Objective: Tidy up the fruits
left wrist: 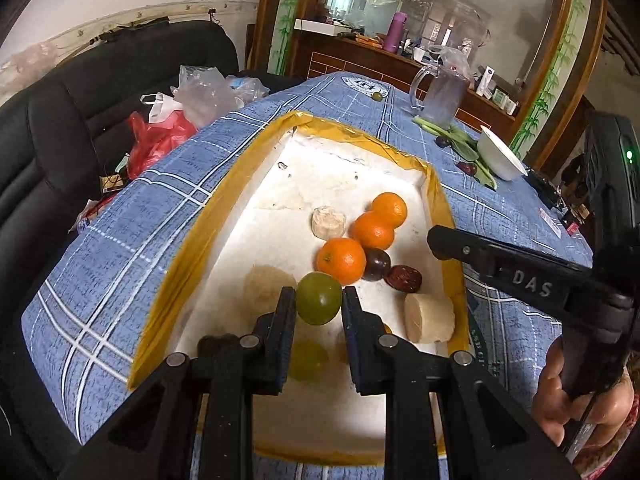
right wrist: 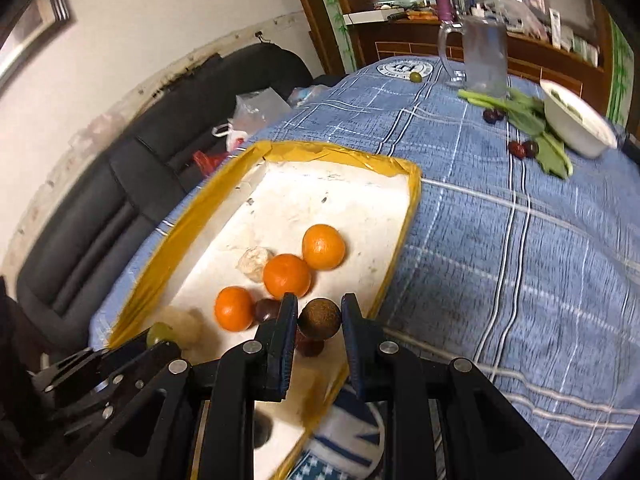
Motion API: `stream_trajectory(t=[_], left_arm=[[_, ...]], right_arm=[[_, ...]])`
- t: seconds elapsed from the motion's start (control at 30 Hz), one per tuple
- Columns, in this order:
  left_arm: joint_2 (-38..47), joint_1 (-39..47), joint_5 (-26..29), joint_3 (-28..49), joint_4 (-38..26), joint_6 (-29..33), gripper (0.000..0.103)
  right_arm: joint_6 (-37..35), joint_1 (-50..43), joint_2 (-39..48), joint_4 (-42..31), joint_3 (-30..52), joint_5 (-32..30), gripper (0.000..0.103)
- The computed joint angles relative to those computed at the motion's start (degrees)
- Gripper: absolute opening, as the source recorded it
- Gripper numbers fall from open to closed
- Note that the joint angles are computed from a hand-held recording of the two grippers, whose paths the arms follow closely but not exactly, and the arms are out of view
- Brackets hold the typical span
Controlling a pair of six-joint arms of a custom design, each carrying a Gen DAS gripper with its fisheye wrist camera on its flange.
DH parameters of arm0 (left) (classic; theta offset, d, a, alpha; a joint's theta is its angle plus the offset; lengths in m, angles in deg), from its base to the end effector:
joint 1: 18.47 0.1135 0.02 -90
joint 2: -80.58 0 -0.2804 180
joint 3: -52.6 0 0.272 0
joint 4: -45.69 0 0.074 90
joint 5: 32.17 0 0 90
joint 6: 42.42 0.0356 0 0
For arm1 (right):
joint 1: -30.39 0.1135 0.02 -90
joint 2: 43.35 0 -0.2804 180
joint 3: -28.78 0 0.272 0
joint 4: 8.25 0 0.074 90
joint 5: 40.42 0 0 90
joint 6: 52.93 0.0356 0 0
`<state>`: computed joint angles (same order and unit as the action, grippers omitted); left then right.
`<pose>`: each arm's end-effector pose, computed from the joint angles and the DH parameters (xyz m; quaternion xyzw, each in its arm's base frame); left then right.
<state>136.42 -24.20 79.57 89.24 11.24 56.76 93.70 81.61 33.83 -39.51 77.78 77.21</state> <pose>0.1807 -0.0314 0.1698 0.1794 0.9175 -0.1699 0.3116 0.1702 0.1855 0.1676 0.1071 0.9327 0.0712 0.3369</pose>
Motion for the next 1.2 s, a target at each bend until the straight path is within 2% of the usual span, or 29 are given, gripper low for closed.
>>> stream_trajectory(t=[0.17, 0.23, 0.3, 0.43, 0.47, 0.53, 0.6, 0.7, 0.77, 0.8, 0.83, 0.9, 0.93, 1.0, 1.07, 1.13, 1.17, 1.2], left_arm=[[1.89, 0.69, 1.93, 0.82, 1.04, -0.52, 0.024], [2.02, 1.12, 2.83, 0.85, 1.08, -0.68, 0.037], [0.85, 1.75, 3.31, 0.32, 1.23, -1.35, 0.058], [-1.71, 2.57, 2.66, -0.10, 0.41, -1.53, 0.061], [-2.94, 2.63, 2.08, -0.28, -0.10, -1.53, 0.065], [-6.57, 1.85, -0.42, -1.06, -0.51, -2.37, 0.070], [-11.62, 0.14, -4.65, -2.21, -0.74, -3.75, 0.081], [-22.59, -5.33, -16.38, -4.41, -1.46, -7.91, 0.093], [-32.88, -12.80, -30.93, -6.02, -2.88, -11.68, 0.102], [-35.51, -16.14, -36.70, -6.19, -3.57, -12.80, 0.103], [-39.24, -21.78, -45.57, -6.14, -5.06, -14.09, 0.103], [-43.85, -28.21, -53.70, -5.56, -7.47, -14.37, 0.103], [-45.51, -29.21, -53.76, -4.82, -9.39, -14.35, 0.103], [-46.81, -26.52, -48.07, -3.55, -12.99, -15.10, 0.103], [-47.55, -17.49, -33.96, -3.11, -15.71, -14.09, 0.103], [-47.45, -13.36, -26.75, -3.37, -16.98, -14.01, 0.103], [-46.92, -12.05, -24.57, -3.54, -17.49, -14.18, 0.103], [-47.34, -13.60, -25.61, -3.61, -18.65, -15.23, 0.103]], right_arm=[[-0.92, -1.00, 1.41, -0.71, 1.24, 0.05, 0.026], [-0.44, -1.33, 0.58, -0.49, 0.78, -0.05, 0.027], [0.12, -1.20, 0.01, -0.79, 0.64, 0.16, 0.032], [3.08, 0.68, -3.16, -3.49, 0.13, 1.93, 0.033], [4.33, 1.69, -4.12, -4.61, 0.02, 2.77, 0.033], [7.77, 4.76, -6.27, -7.93, -0.10, 5.58, 0.039], [13.10, 9.26, -7.11, -13.11, 0.57, 9.73, 0.045], [22.34, 15.82, -6.71, -21.13, 1.84, 14.88, 0.051], [29.34, 19.90, -5.82, -26.06, 2.54, 17.08, 0.053], [32.81, 22.09, -5.36, -28.18, 2.80, 17.86, 0.053], [35.33, 23.73, -4.88, -29.63, 3.03, 18.32, 0.053], [41.49, 27.68, -2.93, -33.27, 3.94, 19.15, 0.053], [41.49, 27.68, -2.93, -33.27, 3.94, 19.15, 0.053], [47.26, 31.89, 0.19, -36.82, 5.60, 19.82, 0.053], [49.65, 33.95, 2.33, -37.98, 6.60, 19.64, 0.055], [52.18, 36.10, 4.62, -39.11, 7.64, 19.18, 0.057], [53.08, 36.91, 5.56, -39.74, 8.08, 18.91, 0.058], [54.17, 37.97, 7.23, -41.06, 9.20, 18.50, 0.058]])
